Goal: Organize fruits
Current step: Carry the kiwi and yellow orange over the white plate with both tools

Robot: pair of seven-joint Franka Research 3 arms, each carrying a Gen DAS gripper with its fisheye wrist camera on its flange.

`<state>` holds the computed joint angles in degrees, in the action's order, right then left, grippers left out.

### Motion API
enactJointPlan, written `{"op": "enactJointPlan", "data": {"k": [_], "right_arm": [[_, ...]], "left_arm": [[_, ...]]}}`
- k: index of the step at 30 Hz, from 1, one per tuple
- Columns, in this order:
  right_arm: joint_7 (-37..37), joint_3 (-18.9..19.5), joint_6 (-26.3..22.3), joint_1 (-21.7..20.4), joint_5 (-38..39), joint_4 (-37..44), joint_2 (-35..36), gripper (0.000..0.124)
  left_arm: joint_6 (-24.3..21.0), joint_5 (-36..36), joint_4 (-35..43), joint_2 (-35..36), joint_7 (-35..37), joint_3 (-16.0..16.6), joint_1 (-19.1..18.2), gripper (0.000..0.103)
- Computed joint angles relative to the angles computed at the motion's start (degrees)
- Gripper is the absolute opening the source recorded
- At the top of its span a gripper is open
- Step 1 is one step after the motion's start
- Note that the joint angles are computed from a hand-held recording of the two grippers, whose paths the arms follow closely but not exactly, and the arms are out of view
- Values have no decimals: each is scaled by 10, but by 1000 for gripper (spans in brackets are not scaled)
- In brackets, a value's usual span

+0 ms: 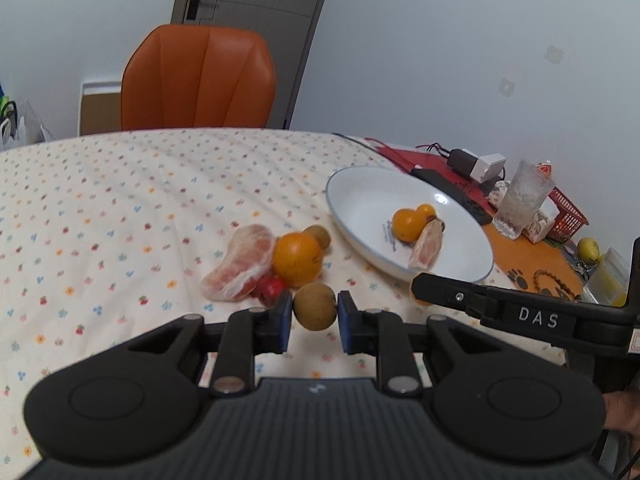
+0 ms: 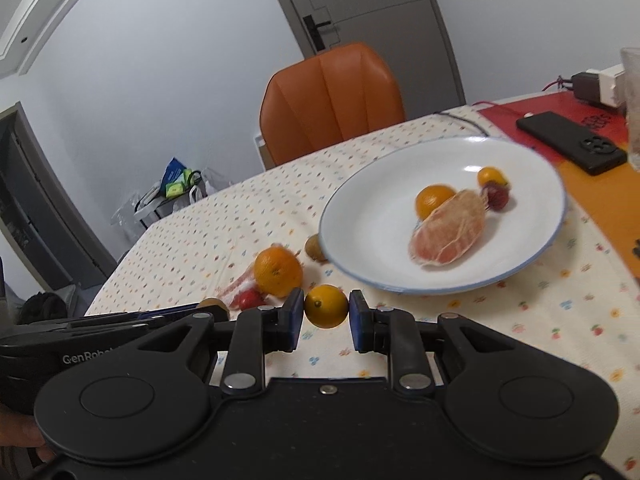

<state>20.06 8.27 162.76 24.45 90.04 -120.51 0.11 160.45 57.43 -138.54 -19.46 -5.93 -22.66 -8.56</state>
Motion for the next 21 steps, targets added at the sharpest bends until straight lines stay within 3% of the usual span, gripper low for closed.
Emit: {"op": "enactJointPlan", "data": {"k": [9,21], "right_arm": [[-25,-11,0,-12,27,-6,-13,23],[-52,-25,-9,-36,54,-13,-19,23]], "left_arm": [[-18,26,43,32,-7,-5,-9,22],[-46,67,111,92,-10,12,-46,22]]}}
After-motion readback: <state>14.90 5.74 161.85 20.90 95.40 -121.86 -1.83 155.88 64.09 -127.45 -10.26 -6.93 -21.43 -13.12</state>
